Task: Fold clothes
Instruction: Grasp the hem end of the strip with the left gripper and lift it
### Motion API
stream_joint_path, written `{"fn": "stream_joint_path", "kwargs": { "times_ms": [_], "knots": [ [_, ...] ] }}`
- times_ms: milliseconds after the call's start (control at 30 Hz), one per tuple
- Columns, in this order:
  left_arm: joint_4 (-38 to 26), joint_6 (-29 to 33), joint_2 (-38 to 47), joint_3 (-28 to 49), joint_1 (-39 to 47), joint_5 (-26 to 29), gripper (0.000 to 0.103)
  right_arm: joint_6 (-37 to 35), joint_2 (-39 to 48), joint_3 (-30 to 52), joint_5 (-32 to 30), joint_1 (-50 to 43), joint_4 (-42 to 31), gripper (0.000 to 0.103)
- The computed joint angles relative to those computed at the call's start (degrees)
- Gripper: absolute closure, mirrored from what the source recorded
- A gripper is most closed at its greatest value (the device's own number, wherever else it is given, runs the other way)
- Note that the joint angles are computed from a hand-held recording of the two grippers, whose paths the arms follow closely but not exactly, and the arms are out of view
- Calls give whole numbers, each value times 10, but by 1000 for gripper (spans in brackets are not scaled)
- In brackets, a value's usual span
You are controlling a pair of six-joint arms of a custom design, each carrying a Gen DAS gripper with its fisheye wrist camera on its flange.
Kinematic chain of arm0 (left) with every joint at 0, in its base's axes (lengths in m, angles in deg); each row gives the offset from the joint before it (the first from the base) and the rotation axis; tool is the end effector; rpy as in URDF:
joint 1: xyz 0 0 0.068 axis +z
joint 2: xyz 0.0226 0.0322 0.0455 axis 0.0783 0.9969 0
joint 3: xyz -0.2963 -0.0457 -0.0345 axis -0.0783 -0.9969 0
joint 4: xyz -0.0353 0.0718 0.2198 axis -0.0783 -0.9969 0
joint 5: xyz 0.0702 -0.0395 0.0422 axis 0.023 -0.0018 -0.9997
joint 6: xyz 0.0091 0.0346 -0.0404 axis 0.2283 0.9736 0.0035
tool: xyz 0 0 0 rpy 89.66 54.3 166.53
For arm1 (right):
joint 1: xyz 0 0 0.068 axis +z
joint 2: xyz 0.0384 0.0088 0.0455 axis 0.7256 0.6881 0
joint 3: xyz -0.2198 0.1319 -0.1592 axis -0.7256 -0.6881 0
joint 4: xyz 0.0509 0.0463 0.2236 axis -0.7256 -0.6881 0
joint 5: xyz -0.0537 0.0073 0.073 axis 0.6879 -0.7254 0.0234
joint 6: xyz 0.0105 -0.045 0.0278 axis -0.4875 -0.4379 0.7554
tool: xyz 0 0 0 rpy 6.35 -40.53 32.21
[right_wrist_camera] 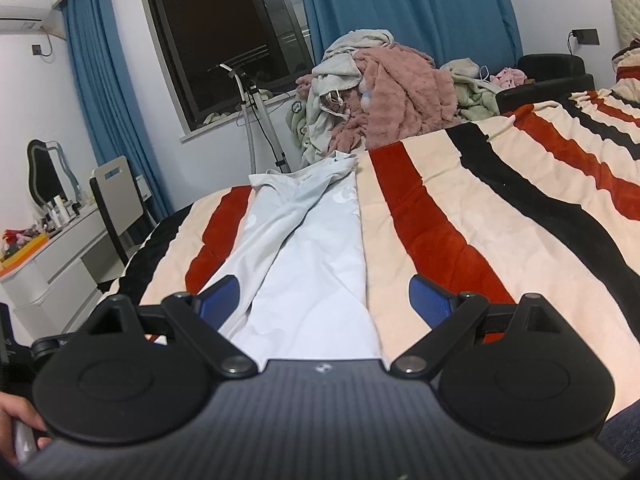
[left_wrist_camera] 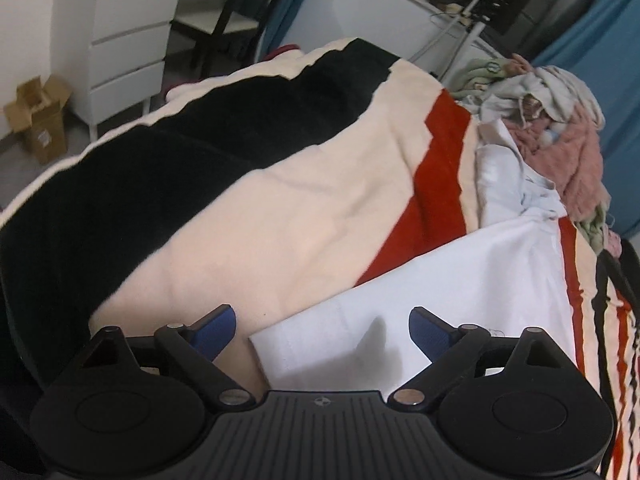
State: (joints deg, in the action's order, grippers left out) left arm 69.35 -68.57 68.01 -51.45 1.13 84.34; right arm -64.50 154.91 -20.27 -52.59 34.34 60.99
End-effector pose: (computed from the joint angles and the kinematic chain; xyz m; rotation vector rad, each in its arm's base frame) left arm 0.1620 -0.0114 0.2161 -0.5730 2.3818 -0.3385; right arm 0.2887 -0.0550 0.0972 0.3503 1.9375 0.2450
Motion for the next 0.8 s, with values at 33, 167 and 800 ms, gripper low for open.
{"fn": "stream_joint_path", "kwargs": {
  "times_ms": [33, 167, 800],
  "knots": [
    [1, -3, 1, -1, -1, -2, 12, 1, -1, 1, -1, -2, -3, 10],
    [1, -6, 0, -4, -1, -6, 16, 9, -2, 4, -10, -9, -6, 10],
    [-52, 35, -109, 1, -69, -13, 97, 26, -26, 22, -69, -66, -44, 10]
  ]
}}
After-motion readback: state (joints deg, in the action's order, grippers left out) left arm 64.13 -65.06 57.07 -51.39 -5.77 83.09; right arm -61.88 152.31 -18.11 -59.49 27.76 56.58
